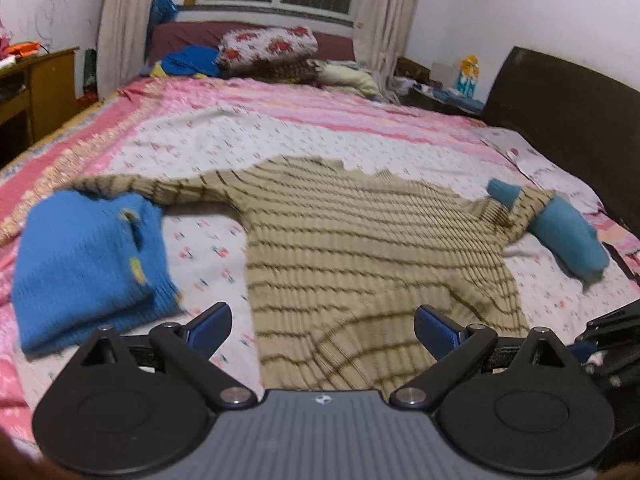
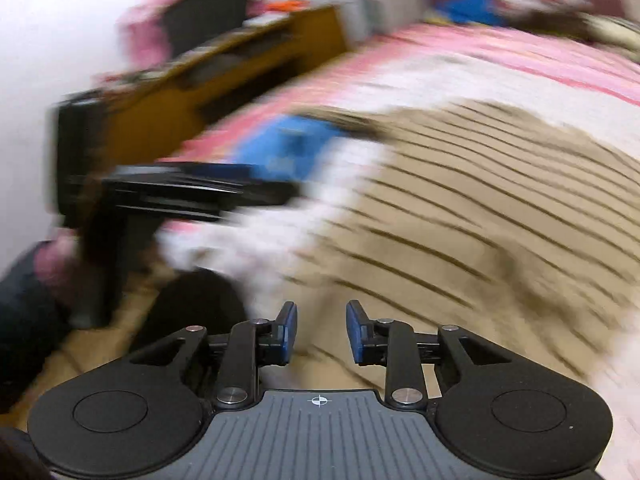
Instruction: Fold small clothes
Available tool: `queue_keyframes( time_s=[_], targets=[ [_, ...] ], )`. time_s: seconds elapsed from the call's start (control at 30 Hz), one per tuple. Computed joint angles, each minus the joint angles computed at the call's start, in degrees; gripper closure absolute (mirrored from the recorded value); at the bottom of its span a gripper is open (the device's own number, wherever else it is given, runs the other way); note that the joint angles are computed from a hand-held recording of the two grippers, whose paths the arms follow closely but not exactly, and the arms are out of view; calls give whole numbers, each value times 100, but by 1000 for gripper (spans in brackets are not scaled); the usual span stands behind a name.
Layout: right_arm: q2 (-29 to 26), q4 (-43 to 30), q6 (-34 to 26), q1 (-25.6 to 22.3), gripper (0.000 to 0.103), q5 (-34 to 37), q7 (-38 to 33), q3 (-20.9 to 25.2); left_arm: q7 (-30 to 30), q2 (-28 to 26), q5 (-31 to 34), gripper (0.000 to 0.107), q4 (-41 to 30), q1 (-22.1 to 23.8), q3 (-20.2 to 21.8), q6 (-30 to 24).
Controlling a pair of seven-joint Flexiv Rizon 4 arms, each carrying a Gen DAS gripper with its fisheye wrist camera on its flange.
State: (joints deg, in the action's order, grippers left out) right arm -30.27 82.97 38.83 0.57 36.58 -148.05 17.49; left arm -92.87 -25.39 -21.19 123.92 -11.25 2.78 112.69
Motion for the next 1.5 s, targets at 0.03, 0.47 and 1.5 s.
queue_keyframes(
  time_s=[0.03, 0.47, 1.5],
  targets=[
    [26, 121, 235, 63, 74, -133, 172, -149, 22, 0, -5, 4, 0, -40, -4, -62],
    [67, 1416, 2148, 427, 54, -1211, -806, 18, 83, -9, -511, 4, 24, -1060, 623, -545],
    [505, 1228, 1843, -450, 81, -1602, 363, 214, -2034, -933, 422, 4, -813, -4000, 4606, -3704]
  ],
)
